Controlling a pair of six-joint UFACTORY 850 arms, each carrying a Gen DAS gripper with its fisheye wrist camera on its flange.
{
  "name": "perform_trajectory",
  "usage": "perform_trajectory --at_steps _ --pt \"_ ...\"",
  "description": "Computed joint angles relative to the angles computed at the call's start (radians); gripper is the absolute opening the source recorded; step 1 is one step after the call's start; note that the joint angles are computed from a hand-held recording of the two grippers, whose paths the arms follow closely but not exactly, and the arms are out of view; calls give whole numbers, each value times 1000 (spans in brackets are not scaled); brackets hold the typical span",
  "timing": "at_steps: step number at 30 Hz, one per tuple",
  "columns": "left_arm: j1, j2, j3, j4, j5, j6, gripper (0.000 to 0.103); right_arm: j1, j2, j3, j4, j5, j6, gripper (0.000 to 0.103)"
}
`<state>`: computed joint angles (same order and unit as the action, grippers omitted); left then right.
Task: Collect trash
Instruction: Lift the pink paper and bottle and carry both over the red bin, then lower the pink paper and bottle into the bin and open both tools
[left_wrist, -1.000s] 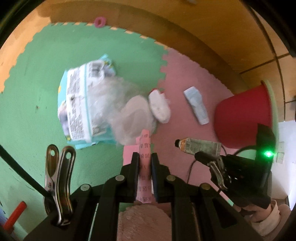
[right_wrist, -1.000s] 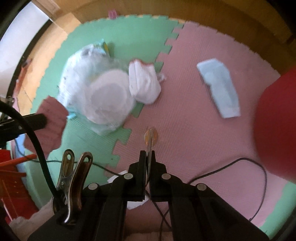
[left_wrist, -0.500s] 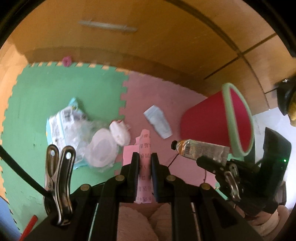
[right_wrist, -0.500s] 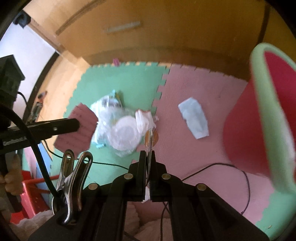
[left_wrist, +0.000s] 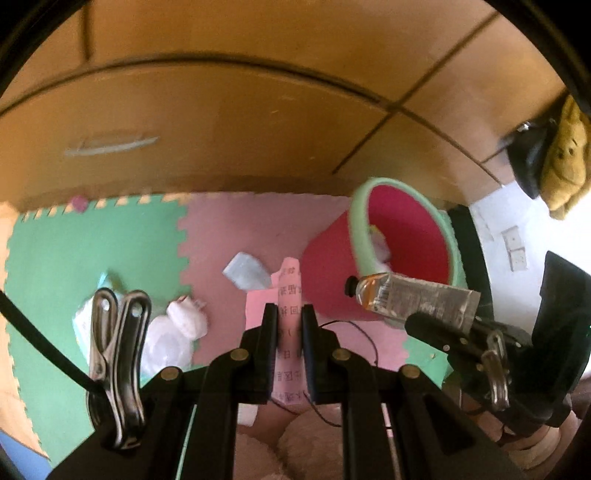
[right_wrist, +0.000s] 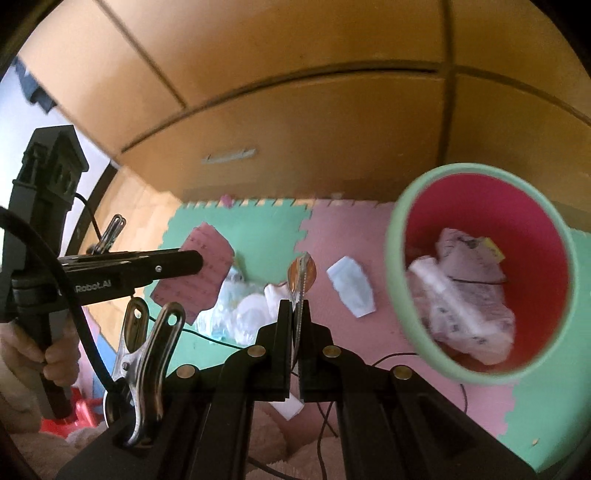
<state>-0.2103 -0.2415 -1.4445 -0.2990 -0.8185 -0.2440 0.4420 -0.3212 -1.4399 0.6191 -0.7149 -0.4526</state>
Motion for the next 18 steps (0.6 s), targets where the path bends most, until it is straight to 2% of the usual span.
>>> perform_trajectory --at_steps 11,18 --pt "-69 -209 -313 -43 -102 96 13 -102 58 25 -42 43 117 3" --pt "-113 -369 -531 -53 -164 138 13 -149 42 12 -111 67 214 3"
